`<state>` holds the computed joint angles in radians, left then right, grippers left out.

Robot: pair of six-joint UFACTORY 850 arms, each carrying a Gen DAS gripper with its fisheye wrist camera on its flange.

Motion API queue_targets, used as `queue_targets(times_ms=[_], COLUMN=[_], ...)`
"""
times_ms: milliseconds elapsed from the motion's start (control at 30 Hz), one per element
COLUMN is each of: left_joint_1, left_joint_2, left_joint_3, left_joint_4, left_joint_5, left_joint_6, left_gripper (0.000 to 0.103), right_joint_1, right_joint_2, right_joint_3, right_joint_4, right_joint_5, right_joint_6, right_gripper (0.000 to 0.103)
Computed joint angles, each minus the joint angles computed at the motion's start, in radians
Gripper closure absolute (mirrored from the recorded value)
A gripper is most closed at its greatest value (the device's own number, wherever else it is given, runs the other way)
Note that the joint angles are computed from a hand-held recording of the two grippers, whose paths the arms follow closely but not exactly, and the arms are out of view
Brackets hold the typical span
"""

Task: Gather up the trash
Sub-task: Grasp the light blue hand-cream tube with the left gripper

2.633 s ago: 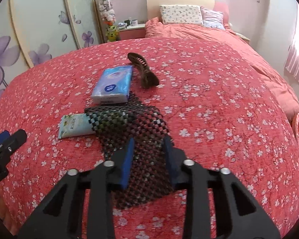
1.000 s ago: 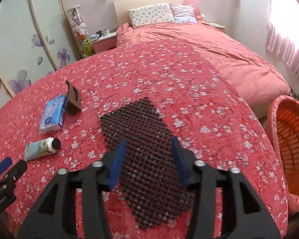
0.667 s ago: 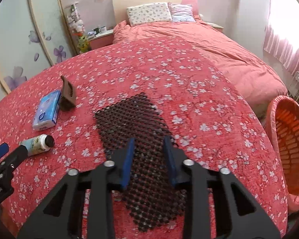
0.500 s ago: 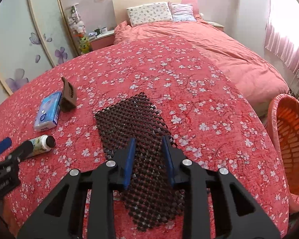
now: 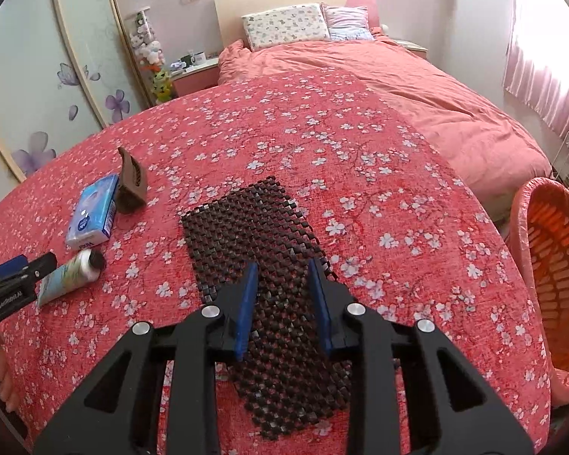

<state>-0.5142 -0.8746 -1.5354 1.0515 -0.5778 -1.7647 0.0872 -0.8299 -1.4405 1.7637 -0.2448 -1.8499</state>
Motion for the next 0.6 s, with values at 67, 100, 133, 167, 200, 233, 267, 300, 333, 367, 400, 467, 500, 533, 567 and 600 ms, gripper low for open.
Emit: queue_targets(times_ms=[67, 100, 133, 167, 200, 233, 267, 300, 333, 367, 400, 467, 500, 533, 567, 600], left_joint_1=[0.002, -0.001, -0.005, -0.007, -0.015, -0.023, -0.03, -0.04, -0.048, -0.054, -0.061, -0.08, -0.083, -0.086, -0.088, -0.09], left_joint_2=[0.012, 0.024, 0.032, 0.039, 0.044, 0.049, 0.051, 0.055, 0.055, 0.06, 0.067, 0.067, 0.06, 0.049, 0.032, 0.013], left_joint_3=[0.022, 0.041, 0.056, 0.067, 0.077, 0.084, 0.087, 0.09, 0.09, 0.095, 0.104, 0.096, 0.083, 0.061, 0.033, 0.003], left_joint_4=[-0.024, -0.015, -0.011, -0.012, -0.008, -0.004, 0.001, 0.021, 0.042, 0.084, 0.153, 0.243, 0.253, 0.248, 0.229, 0.202], left_joint_5=[0.041, 0.06, 0.073, 0.092, 0.105, 0.117, 0.123, 0.11, 0.099, 0.094, 0.097, 0.079, 0.075, 0.072, 0.068, 0.06], left_joint_6=[0.031, 0.021, 0.014, 0.013, 0.008, 0.007, 0.005, -0.016, -0.044, -0.09, -0.161, -0.257, -0.267, -0.26, -0.237, -0.204], left_gripper=[0.039, 0.04, 0.04, 0.04, 0.04, 0.04, 0.04, 0.039, 0.038, 0.036, 0.033, 0.029, 0.029, 0.029, 0.029, 0.029], right_joint_1=[-0.001, 0.0, 0.0, 0.0, 0.0, 0.0, 0.0, 0.0, -0.001, 0.0, -0.001, -0.002, -0.002, -0.003, -0.003, -0.003], right_joint_2=[0.001, 0.001, 0.001, 0.001, 0.001, 0.001, 0.001, 0.001, 0.001, 0.001, 0.001, 0.003, 0.004, 0.004, 0.005, 0.005], right_joint_3=[0.002, 0.002, 0.002, 0.002, 0.002, 0.002, 0.002, 0.002, 0.002, 0.002, 0.0, 0.003, 0.004, 0.005, 0.006, 0.007], right_joint_4=[0.001, 0.003, 0.004, 0.005, 0.005, 0.005, 0.005, 0.004, 0.004, 0.004, -0.008, -0.007, -0.007, -0.006, -0.005, -0.004], right_joint_5=[-0.002, -0.001, 0.0, 0.0, 0.0, 0.0, 0.0, -0.001, -0.003, -0.002, -0.002, -0.006, -0.007, -0.008, -0.008, -0.007], right_joint_6=[-0.002, -0.004, -0.005, -0.006, -0.006, -0.006, -0.006, -0.004, -0.003, -0.003, 0.008, 0.008, 0.008, 0.007, 0.005, 0.004], right_gripper=[0.074, 0.074, 0.074, 0.074, 0.074, 0.074, 0.074, 0.074, 0.074, 0.074, 0.074, 0.074, 0.074, 0.074, 0.074, 0.074])
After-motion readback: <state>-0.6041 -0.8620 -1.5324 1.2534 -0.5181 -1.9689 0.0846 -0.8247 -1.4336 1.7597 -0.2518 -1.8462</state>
